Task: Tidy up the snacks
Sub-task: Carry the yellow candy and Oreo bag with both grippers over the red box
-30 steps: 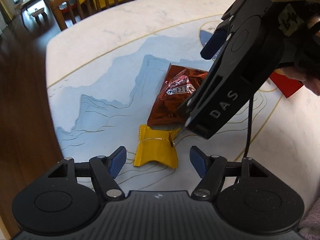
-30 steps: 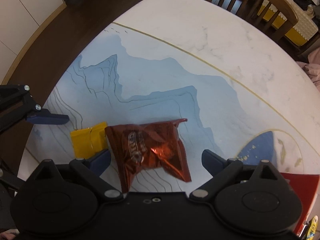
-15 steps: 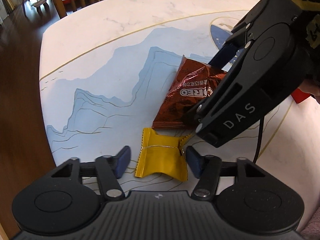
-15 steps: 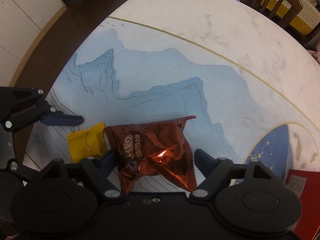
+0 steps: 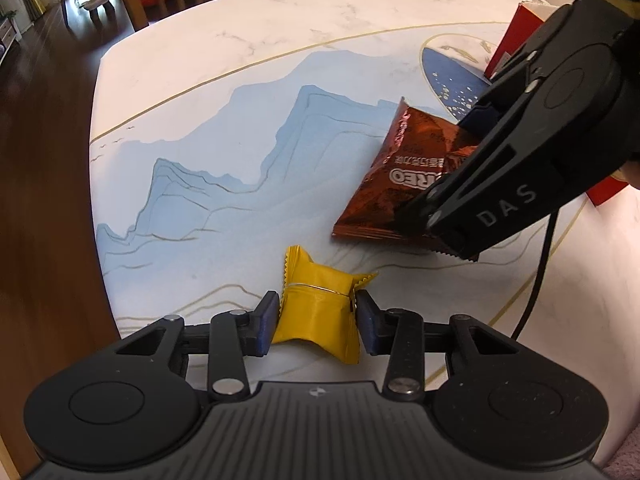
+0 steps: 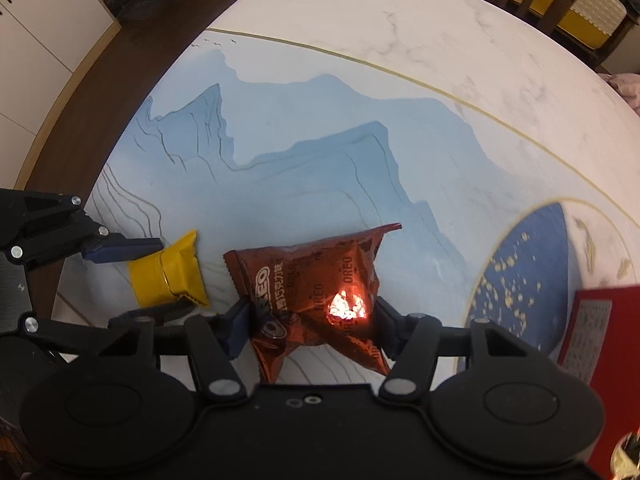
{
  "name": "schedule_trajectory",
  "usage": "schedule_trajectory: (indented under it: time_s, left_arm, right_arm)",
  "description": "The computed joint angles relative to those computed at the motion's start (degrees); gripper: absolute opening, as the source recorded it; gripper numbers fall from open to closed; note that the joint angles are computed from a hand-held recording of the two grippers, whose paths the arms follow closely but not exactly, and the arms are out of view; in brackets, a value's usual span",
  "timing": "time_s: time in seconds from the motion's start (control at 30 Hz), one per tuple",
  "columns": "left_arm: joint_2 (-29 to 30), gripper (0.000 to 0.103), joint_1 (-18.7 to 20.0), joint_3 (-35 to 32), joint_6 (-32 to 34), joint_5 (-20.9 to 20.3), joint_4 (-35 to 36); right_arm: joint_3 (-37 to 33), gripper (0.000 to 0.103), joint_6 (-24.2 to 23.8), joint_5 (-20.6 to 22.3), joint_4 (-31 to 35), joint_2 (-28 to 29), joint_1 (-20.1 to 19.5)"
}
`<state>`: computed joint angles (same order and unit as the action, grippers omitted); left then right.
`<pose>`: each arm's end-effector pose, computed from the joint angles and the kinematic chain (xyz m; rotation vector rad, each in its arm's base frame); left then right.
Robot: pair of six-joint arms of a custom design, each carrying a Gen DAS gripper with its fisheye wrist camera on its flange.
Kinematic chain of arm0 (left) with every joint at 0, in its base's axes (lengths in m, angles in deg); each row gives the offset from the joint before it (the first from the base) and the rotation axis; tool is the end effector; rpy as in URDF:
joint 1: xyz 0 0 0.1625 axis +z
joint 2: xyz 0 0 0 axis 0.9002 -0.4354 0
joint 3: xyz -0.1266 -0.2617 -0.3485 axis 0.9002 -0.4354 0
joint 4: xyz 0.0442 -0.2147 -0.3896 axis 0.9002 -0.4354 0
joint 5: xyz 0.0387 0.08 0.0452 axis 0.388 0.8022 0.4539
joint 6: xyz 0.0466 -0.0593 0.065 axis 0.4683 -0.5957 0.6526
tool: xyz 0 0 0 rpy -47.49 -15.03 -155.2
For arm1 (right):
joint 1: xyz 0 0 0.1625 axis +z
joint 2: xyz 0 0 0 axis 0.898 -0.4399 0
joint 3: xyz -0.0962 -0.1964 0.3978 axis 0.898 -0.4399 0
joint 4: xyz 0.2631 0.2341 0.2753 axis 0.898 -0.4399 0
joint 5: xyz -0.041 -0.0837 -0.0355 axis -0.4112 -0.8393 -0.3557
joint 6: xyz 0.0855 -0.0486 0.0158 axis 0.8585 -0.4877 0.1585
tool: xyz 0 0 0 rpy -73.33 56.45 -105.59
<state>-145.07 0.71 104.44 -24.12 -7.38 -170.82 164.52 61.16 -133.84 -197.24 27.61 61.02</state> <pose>-0.0190 -0.4910 0.3593 0.7132 2.4276 -0.2106 0.4715 -0.5399 -0.0305 0.6905 -2.3966 -0.0437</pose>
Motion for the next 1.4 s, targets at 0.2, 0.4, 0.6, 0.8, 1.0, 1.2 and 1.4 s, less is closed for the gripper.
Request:
schedule_trajectory:
  time_s: [0.2, 0.4, 0.6, 0.8, 1.0, 1.2, 1.4]
  left_arm:
    - [-1.8, 0.039, -0.7, 1.2, -2.4, -0.9, 1.1]
    - [-4.6, 0.039, -2.3, 2.7, -6.2, -1.4, 2.8]
    - [-7.1, 0.039, -5.1, 4.0, -9.6, -1.9, 4.7]
    - [-9.9, 0.039, -9.7, 5.3, -15.1, -1.6, 7.3]
    - [-10.8, 0.039, -15.3, 5.1, -21.2, -2.3, 10.8]
    - [-8.9, 0.040, -21.3, 5.0, -26.1, -1.9, 10.0]
    - [-3.6, 0.040, -25.7, 4.2, -29.1, -1.9, 6.3]
  right_arm:
    - [3.3, 0.060, 1.8, -0.4, -1.3, -2.4, 0.6]
    - [8.2, 0.060, 3.9, 0.2, -3.1, -6.1, 1.2]
    - [13.2, 0.060, 5.5, 1.4, -5.1, -10.6, 1.8]
    - [18.1, 0.060, 6.2, 2.0, -7.1, -15.8, 2.8]
    - [22.5, 0.060, 4.9, 2.6, -8.2, -22.1, 3.1]
    - [26.8, 0.060, 3.4, 3.0, -8.2, -29.3, 2.1]
    - [30.3, 0.060, 0.9, 2.2, -7.7, -36.5, -0.1]
